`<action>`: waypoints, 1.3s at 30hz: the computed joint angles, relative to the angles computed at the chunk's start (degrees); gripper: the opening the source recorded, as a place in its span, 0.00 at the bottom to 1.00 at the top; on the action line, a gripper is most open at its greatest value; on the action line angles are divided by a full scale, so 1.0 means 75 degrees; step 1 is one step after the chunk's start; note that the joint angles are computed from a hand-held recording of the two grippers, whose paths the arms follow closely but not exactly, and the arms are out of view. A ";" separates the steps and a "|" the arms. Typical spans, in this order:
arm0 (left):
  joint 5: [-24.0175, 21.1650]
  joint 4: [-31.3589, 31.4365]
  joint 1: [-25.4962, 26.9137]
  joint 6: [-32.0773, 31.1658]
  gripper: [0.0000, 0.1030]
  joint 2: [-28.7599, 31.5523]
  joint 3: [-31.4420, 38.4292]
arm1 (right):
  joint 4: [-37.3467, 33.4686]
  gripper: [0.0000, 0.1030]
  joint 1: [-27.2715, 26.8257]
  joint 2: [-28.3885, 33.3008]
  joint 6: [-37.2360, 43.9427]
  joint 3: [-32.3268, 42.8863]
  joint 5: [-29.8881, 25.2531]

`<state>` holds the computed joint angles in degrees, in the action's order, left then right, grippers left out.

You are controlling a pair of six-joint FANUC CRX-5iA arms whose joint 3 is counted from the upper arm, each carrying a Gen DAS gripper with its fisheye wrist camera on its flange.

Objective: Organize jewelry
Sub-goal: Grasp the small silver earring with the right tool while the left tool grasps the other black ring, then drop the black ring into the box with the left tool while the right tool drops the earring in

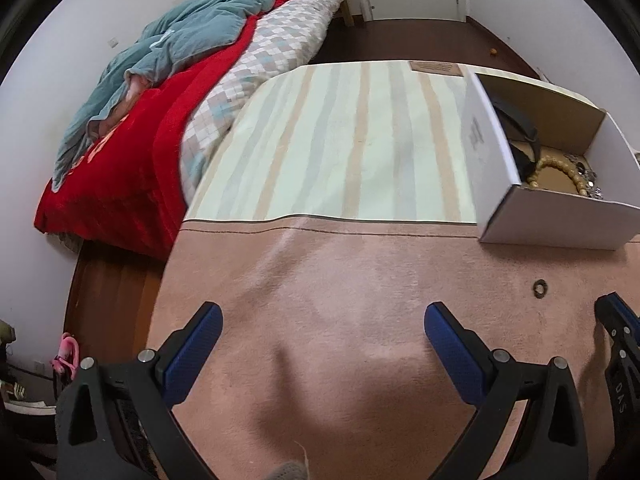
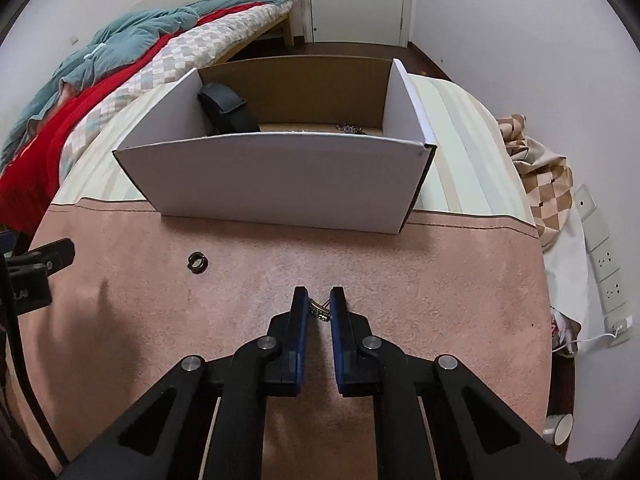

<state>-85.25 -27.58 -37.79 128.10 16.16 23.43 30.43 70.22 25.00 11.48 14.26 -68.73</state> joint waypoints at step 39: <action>0.1668 0.3405 0.0545 -0.2273 0.10 0.1019 0.1745 | 0.0666 0.10 -0.0689 -0.1780 -0.1591 -0.1114 0.1530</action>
